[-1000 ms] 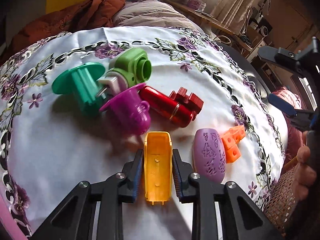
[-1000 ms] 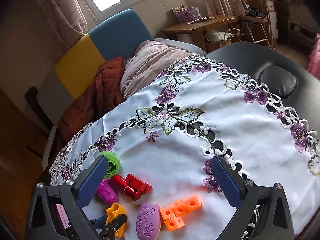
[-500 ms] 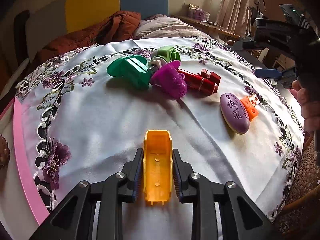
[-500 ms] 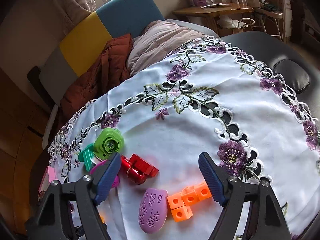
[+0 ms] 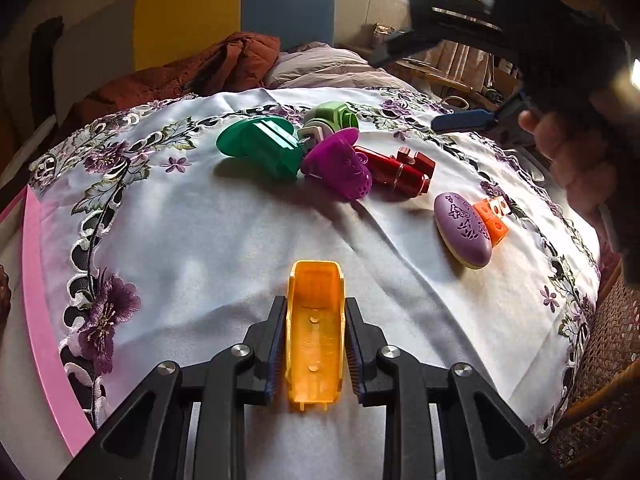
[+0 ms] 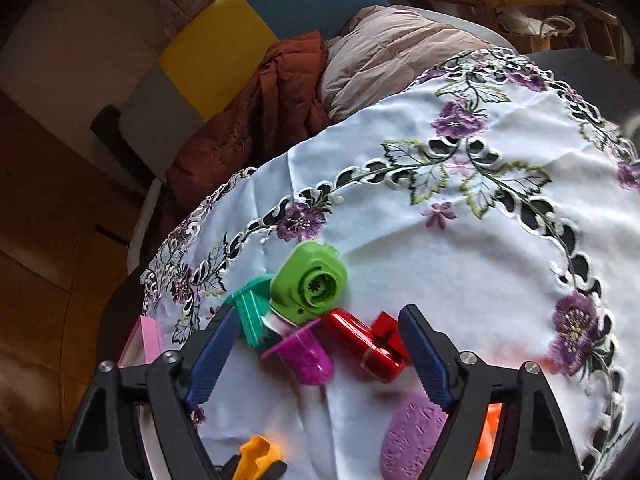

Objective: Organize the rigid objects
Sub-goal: 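Lift the orange scoop with the left gripper while the right gripper grasps the green-white plug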

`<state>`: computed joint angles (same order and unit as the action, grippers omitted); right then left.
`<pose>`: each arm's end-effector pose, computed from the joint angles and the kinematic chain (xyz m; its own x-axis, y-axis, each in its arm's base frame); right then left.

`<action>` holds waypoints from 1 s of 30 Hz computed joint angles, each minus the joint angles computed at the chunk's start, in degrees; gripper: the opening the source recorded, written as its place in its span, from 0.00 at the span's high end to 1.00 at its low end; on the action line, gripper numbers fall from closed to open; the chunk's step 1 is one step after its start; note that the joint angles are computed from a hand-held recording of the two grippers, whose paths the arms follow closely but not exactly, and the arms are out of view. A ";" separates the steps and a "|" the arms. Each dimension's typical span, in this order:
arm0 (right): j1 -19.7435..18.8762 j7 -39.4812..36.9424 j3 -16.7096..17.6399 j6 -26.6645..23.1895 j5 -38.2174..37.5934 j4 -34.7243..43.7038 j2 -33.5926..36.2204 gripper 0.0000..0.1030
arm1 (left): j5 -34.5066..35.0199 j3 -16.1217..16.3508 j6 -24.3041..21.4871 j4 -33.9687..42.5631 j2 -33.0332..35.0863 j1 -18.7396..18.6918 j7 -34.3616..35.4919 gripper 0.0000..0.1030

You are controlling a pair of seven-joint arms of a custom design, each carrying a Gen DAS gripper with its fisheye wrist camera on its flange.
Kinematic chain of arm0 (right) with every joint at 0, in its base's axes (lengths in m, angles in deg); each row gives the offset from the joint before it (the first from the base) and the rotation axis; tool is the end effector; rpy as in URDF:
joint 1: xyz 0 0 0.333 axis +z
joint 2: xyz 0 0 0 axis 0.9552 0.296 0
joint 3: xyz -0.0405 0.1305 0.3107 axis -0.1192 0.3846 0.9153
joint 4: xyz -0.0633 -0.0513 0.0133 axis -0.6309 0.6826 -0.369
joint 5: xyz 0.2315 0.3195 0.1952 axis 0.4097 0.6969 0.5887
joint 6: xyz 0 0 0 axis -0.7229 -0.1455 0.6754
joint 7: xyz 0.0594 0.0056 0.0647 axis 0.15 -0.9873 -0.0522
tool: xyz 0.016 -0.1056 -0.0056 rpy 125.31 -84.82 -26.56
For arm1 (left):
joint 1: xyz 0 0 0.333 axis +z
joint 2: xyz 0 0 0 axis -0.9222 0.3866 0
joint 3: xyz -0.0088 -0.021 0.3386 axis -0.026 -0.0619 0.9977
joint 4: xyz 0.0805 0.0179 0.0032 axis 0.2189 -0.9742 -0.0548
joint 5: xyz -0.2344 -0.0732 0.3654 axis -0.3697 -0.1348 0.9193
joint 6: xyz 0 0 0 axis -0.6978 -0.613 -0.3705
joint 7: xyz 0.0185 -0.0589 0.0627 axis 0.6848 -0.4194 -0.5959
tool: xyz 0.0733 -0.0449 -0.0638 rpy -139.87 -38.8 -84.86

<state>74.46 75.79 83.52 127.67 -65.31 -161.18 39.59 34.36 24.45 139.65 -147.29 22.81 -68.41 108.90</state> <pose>0.6390 0.1805 0.3592 -0.2582 -0.8184 -0.5134 -0.7575 0.5013 -0.4182 0.5629 -0.2819 0.2966 -0.5149 -0.8473 0.1301 -0.7113 0.3375 -0.6165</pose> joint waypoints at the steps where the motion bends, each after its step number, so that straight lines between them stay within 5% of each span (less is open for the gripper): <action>1: 0.60 0.51 -0.66 -1.19 -0.68 2.02 1.46 0.19 | -0.29 -0.86 0.00 0.01 0.13 0.85 0.34 0.75; 6: 3.91 3.92 -4.44 -9.63 -4.84 12.43 9.19 0.19 | -2.08 -4.93 -0.07 0.20 0.90 4.87 2.33 0.75; 8: 3.55 2.72 -3.84 -12.18 -4.87 15.70 12.04 0.28 | -2.66 -5.83 -0.16 0.26 1.07 5.78 2.95 0.75; 9: 4.17 2.68 -4.42 -14.06 -5.68 17.20 13.07 0.44 | -3.01 -6.38 -0.21 0.29 1.18 6.32 3.32 0.75; 11: 4.87 2.04 -4.92 -14.38 -6.39 17.79 13.60 0.45 | -3.71 -7.40 -0.25 0.33 1.37 7.34 4.14 0.75; 16: 5.36 1.84 -5.37 -7.58 -7.42 12.72 8.87 0.45 | -4.69 -8.21 0.26 0.23 1.58 8.01 5.24 0.75; 20: 0.94 -4.73 -0.08 -4.23 -5.53 8.34 4.11 0.45 | -4.89 -8.62 0.17 0.31 1.69 8.47 5.51 0.75; 25: 3.08 -10.53 -1.08 -7.24 -5.39 1.76 -2.75 0.45 | -6.83 -10.51 -1.42 0.49 1.56 10.80 6.51 0.75; 30: 8.85 -13.32 -4.95 -14.21 -11.35 -2.51 -5.88 0.45 | -9.13 -4.33 -3.48 -0.83 -2.37 5.22 4.49 0.75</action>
